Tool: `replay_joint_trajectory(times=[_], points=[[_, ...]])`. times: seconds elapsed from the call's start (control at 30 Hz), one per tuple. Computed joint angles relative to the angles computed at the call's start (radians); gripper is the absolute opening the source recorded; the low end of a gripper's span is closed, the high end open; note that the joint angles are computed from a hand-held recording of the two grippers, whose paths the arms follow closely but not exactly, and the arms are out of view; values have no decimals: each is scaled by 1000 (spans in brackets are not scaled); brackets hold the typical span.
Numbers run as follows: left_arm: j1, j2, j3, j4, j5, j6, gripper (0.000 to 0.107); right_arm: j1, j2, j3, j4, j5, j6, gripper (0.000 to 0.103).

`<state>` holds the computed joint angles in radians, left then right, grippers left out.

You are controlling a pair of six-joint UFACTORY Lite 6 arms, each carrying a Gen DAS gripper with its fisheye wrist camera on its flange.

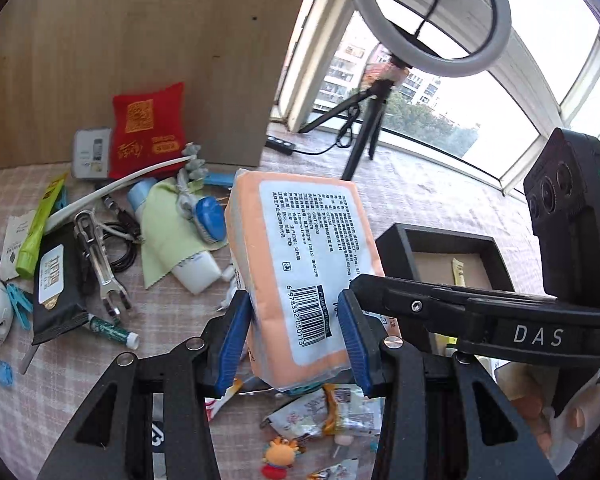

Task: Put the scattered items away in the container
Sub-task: 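Lift the orange-edged pack and drop it into the tray with the right gripper, then grasp the polka-dot tissue pack with the right gripper while the left gripper grasps the grey pouch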

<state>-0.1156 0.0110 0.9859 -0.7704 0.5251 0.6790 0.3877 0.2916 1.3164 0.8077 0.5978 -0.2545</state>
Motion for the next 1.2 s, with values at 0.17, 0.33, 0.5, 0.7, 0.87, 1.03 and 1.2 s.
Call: replay_joint_trajectory(times=[0.17,0.33,0.5,0.7,0.87,1.03,1.2], points=[[-224,40,88,95,-36,-158,42,-177,-236,-222,26,44,-77,31],[-468,153,241,213,-79,-362,42,-466,-444,-365,-7,182,-164,31],[-658,347,494,317,-66,-507,43,-803,-543,-400,-43,331,-299,31],[-792,471,667,550,-19,-774,43,-1051,-565,-408,-98,294,-419,32],[-789,392,562,610,-37,-799,43,-1078,-577,-438,-94,259,-470,32],[-696,282,417,562,-51,-744,43,-967,-621,-488,-104,227,-451,32],[-544,91,162,534,-74,-648,43,-750,-636,-510,-144,160,-367,54]])
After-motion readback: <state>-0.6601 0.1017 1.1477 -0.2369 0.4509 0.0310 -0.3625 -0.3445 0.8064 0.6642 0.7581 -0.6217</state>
